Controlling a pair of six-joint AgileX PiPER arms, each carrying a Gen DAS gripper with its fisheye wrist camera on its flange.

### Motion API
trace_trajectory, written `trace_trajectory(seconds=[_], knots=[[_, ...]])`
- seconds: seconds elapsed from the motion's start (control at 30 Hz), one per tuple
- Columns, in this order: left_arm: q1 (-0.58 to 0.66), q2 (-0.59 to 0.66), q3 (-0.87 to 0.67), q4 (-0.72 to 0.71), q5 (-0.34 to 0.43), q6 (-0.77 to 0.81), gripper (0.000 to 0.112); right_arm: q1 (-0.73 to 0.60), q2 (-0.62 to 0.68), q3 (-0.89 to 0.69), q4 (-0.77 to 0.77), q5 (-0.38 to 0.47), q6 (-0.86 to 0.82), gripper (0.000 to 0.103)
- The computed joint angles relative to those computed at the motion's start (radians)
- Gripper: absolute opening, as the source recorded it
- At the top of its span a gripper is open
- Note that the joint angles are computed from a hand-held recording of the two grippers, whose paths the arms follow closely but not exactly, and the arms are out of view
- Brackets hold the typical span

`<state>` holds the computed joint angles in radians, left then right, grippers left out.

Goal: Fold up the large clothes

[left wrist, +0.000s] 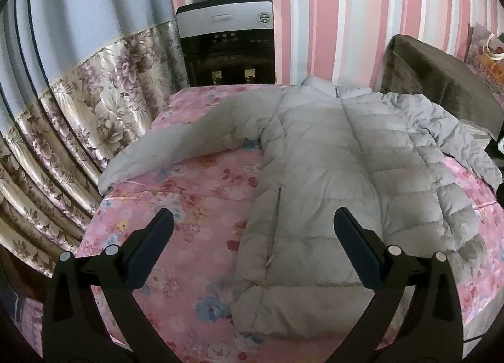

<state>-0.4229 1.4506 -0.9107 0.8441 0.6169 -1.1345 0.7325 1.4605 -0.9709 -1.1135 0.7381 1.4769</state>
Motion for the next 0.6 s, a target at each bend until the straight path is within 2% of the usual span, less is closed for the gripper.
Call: trace_trajectory(seconds=[0.33,0.37,0.5,0.6], knots=[[0.009,0.026,-0.015,0.014,0.003,-0.011,0.100,-0.043,0.020,-0.016,0.020,-0.032,-0.013,0.102],[0.023,0.031,-0.015,0.007,-0.009,-0.004,0.100,-0.046,0.022,-0.018,0.016,-0.033,-0.011,0.102],[0.178,0.084,-0.018,-0.188,-0.133,0.182,0.100,-0.058,0.049,-0.040,0.013,-0.041,-0.032,0.102],[0.283,0.134,-0.029,-0.271,-0.168,0.272,0.100,-0.087,0.081,-0.082,0.056,-0.064,-0.110,0.102]])
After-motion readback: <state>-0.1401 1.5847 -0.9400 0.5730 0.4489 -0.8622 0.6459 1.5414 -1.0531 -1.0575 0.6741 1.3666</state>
